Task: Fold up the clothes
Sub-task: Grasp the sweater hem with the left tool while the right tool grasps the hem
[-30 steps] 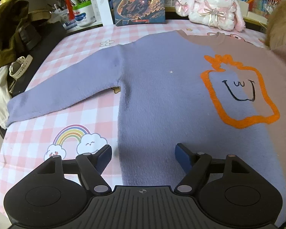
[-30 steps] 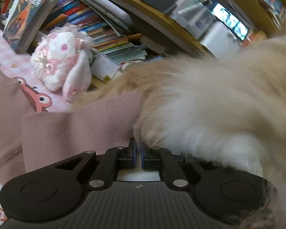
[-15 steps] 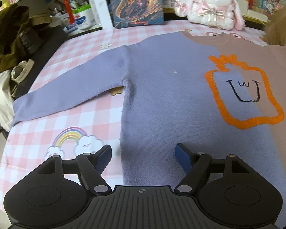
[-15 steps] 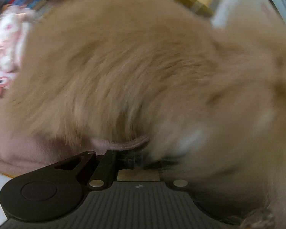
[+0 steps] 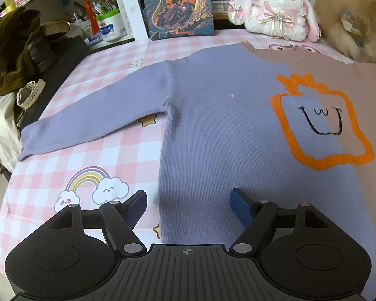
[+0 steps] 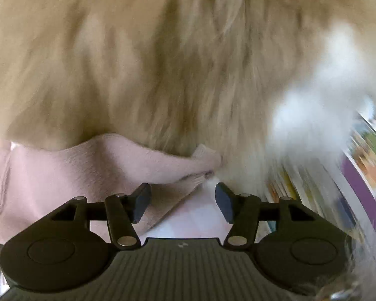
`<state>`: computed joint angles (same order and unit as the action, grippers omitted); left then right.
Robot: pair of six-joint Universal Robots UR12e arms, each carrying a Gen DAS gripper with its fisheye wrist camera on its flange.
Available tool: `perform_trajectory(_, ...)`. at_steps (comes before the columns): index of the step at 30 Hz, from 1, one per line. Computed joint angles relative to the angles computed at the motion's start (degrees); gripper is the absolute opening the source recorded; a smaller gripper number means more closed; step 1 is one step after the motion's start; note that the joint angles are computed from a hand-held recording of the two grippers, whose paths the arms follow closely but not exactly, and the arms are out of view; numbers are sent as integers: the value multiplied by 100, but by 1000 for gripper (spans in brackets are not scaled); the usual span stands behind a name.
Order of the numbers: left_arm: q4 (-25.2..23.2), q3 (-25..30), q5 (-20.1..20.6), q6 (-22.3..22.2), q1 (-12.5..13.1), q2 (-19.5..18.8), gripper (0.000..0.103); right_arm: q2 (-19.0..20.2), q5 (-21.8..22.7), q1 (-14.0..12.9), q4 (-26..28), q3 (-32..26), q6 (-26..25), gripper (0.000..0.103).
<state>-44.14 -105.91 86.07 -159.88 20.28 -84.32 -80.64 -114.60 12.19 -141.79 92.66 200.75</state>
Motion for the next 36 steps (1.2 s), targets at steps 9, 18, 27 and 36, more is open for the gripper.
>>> perform_trajectory(9,410,129,-692,44,281,-140,75,-351,1015,534,-268,331,173,65)
perform_trajectory(18,113,162,-906,47,420,-305,73,-145,1513,1064,552,-13,508,44)
perform_trajectory(27,201,268,-1531,-111,609,-494,14,261,1139,1313,431,-369,-250,3)
perform_trajectory(36,165,350,-1325,55,595,-525,23,590,911,1281,512,-785,-529,9)
